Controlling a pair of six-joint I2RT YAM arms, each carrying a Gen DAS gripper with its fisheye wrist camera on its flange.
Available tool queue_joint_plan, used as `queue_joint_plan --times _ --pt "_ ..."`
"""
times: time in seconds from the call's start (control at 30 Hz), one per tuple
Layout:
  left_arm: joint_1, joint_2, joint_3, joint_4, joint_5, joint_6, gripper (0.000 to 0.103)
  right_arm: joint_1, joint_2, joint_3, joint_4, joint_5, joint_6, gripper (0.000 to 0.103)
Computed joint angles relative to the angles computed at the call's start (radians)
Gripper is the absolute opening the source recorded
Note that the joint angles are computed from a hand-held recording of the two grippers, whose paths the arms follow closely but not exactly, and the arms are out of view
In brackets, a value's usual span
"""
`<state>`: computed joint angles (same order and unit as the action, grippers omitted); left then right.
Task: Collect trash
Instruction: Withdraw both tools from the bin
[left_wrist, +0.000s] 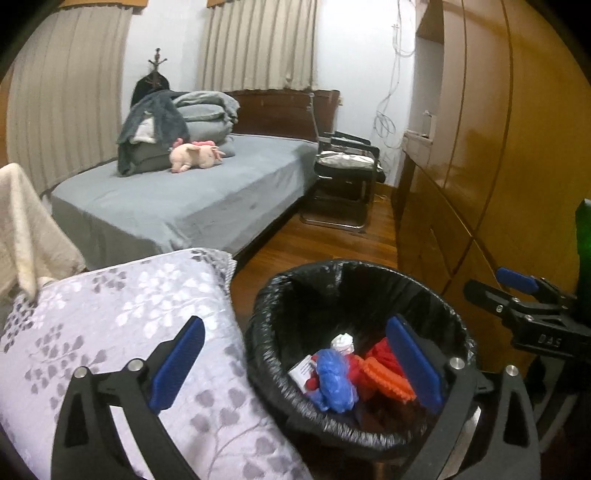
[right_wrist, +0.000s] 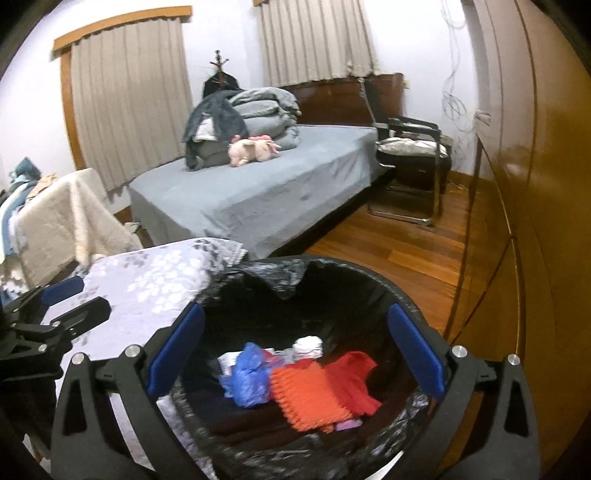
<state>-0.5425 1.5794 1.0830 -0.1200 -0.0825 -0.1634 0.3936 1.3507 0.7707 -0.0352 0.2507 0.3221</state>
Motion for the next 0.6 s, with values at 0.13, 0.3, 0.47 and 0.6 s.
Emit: queue_joint_plan --times 0.13,0.3,0.47,0.6 --pt "0.004 -0.102 -0.065 -0.033 -0.025 -0.015 0.097 0.078 -0.053 0.012 -0.055 0.038 0.012 0.098" --pt "-0.002 -0.221 -0.132 -0.088 -0.066 -0.035 0.097 0.162 -0.096 0.03 -0.115 0.08 0.039 0.098" --pt "-0.026 -0.31 -0.167 -0.124 -0.104 -0.055 0.097 0.228 -0.124 0.054 -0.18 0.118 0.065 0.098" --pt "-0.041 -0.363 -0.175 -0.154 -0.132 -0.071 0.097 0.267 -0.149 0.063 -0.216 0.144 0.085 0.098"
